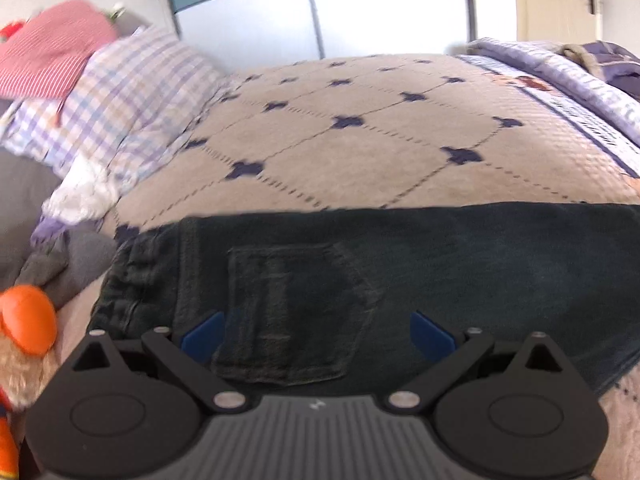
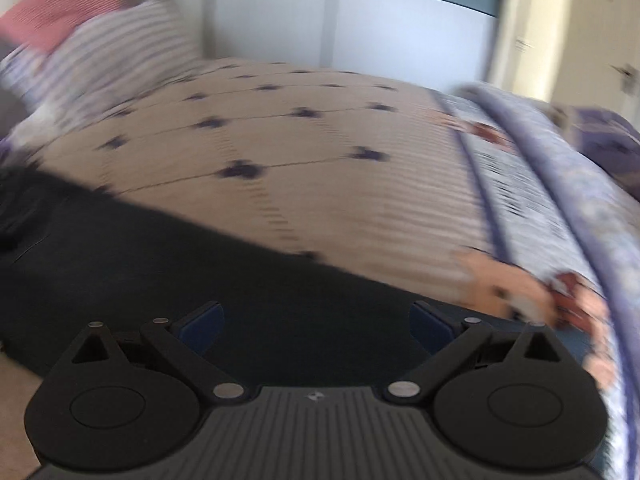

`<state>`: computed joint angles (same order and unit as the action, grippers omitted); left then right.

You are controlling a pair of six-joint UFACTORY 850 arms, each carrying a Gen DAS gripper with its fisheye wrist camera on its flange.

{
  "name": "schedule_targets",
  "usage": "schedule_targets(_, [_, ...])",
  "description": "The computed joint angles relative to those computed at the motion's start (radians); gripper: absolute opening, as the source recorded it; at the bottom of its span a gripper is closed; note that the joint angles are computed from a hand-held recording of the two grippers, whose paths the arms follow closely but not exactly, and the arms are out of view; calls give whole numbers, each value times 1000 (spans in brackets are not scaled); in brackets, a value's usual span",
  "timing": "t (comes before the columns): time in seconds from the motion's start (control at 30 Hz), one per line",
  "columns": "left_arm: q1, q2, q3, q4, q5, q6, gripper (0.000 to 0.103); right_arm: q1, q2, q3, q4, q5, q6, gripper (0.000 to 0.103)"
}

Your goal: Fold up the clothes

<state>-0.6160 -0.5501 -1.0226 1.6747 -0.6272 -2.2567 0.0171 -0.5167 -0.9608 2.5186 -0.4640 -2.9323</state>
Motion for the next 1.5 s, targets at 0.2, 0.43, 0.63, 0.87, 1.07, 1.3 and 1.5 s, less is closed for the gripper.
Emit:
schedule_targets(0.2, [75, -2, 56, 48, 114, -91, 101, 82, -71, -55, -177, 78, 60, 101])
schedule_targets(0.43, [67, 60, 121, 186, 104, -204, 102, 57, -94, -120, -488, 43, 472, 102])
schedule_targets(0.63, [88, 45, 124, 226, 152, -227, 102, 130, -173, -243, -739, -60, 788, 102])
schedule_targets(0.87, [84, 60, 126, 200, 172, -195, 102, 259, -210, -353, -935, 95, 887, 97])
schedule_targets(1.07, [73, 107, 138, 216, 188, -188, 102, 290, -217, -451, -994, -63, 963, 98])
schedule_targets(1.3, [139, 228, 250, 492, 201, -556, 102, 354, -364, -642, -1150, -133, 1236, 96])
schedule_targets(1.5, [187, 281, 306, 628, 211, -716, 102, 445, -435, -683, -1196, -8, 1208, 103])
